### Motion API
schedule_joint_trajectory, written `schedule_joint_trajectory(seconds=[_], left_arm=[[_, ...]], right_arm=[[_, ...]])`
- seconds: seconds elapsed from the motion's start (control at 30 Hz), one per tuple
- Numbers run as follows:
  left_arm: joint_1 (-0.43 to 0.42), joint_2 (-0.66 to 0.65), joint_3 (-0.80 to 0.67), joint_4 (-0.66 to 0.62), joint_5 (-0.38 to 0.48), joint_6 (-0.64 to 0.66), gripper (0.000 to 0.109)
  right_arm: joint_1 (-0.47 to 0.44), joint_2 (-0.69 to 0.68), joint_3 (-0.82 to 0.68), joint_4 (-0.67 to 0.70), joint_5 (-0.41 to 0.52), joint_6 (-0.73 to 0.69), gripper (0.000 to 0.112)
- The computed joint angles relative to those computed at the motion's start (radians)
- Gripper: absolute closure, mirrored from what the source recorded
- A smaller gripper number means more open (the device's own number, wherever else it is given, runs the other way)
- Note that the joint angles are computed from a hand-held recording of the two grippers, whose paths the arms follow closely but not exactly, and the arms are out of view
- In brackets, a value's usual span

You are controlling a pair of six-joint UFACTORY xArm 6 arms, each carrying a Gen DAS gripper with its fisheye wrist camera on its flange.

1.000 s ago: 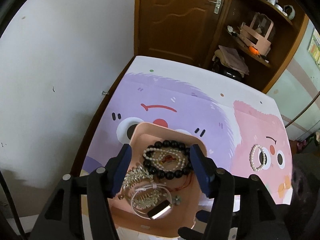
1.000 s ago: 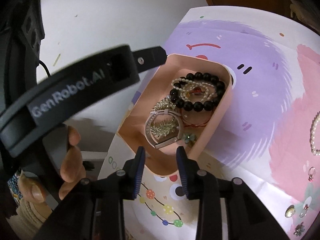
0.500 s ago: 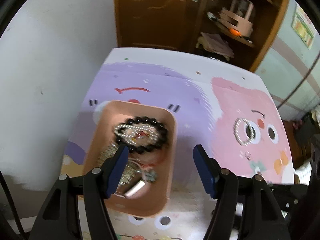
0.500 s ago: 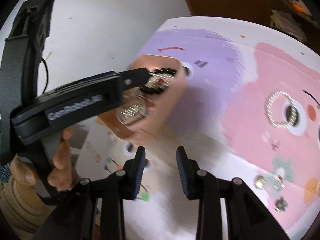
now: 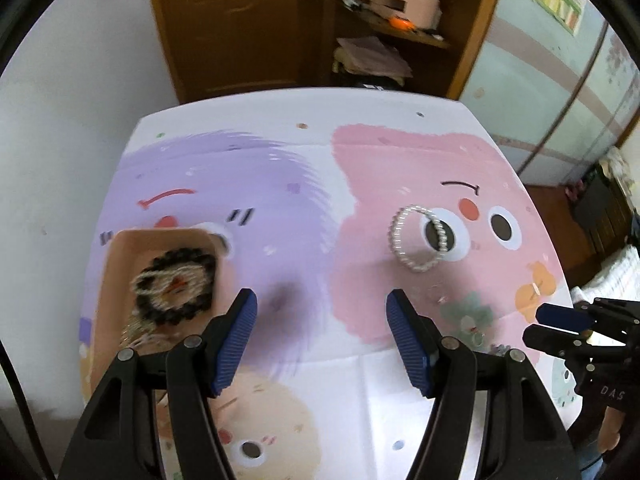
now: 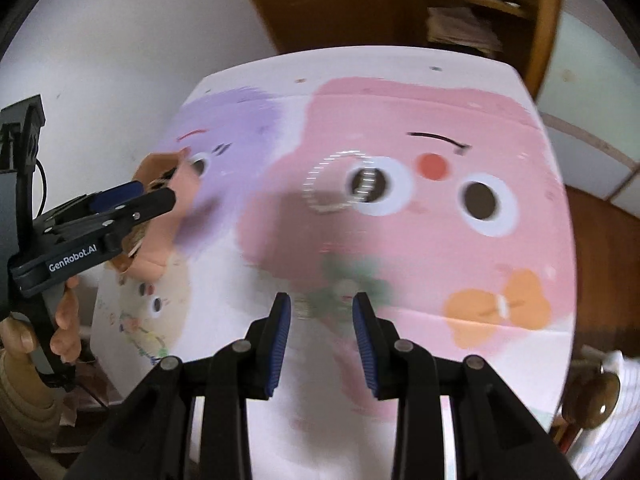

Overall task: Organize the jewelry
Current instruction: 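Grasp the pearl bracelet with the left tool while the right tool grasps another green flower earring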

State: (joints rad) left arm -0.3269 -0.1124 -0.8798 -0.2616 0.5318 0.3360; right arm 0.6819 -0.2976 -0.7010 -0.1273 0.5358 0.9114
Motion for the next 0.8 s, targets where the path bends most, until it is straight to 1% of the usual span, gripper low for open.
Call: schedule_joint_trajectory(seconds=[0.07, 0.13, 0.23, 0.37, 0.47, 0.63, 0.73, 0.77, 0.8], left_arm=[[-0.024, 0.045, -0.041, 0.024, 0.018, -0.021, 0.043], [-0.047, 0.096, -0.084, 0.046, 0.031, -0.040, 0.043], [-0.070, 0.167, -0.145, 0.062, 0.060, -0.057, 0.043], [-0.097, 0.268, -0.231, 0.108, 0.082, -0.119, 0.043], [-0.109, 0.330, -0.286, 0.134, 0.092, -0.162, 0.043], [-0.117, 0.423, -0.380, 0.152, 0.127, -0.212, 0.043], [-0.124, 0.466, -0.432, 0.192, 0.164, -0.256, 0.052], [-0.128, 0.476, -0.445, 0.209, 0.177, -0.268, 0.058], [-0.134, 0.487, -0.457, 0.242, 0.189, -0.289, 0.059]], right_arm=[[-0.002, 0.003, 0.028, -0.015, -0.021, 0.036, 0.080], [-0.003, -0.001, 0.053, 0.000, -0.035, 0.038, 0.080], [0.006, 0.006, 0.079, 0.022, -0.042, 0.015, 0.080], [0.031, 0.041, 0.091, 0.043, -0.058, -0.022, 0.080], [0.047, 0.074, 0.082, 0.025, -0.062, -0.022, 0.080], [0.059, 0.117, 0.056, -0.073, -0.044, 0.045, 0.080], [0.063, 0.121, 0.051, -0.111, -0.033, 0.059, 0.080], [0.065, 0.124, 0.046, -0.126, -0.025, 0.066, 0.080], [0.068, 0.130, 0.039, -0.141, -0.015, 0.071, 0.080]])
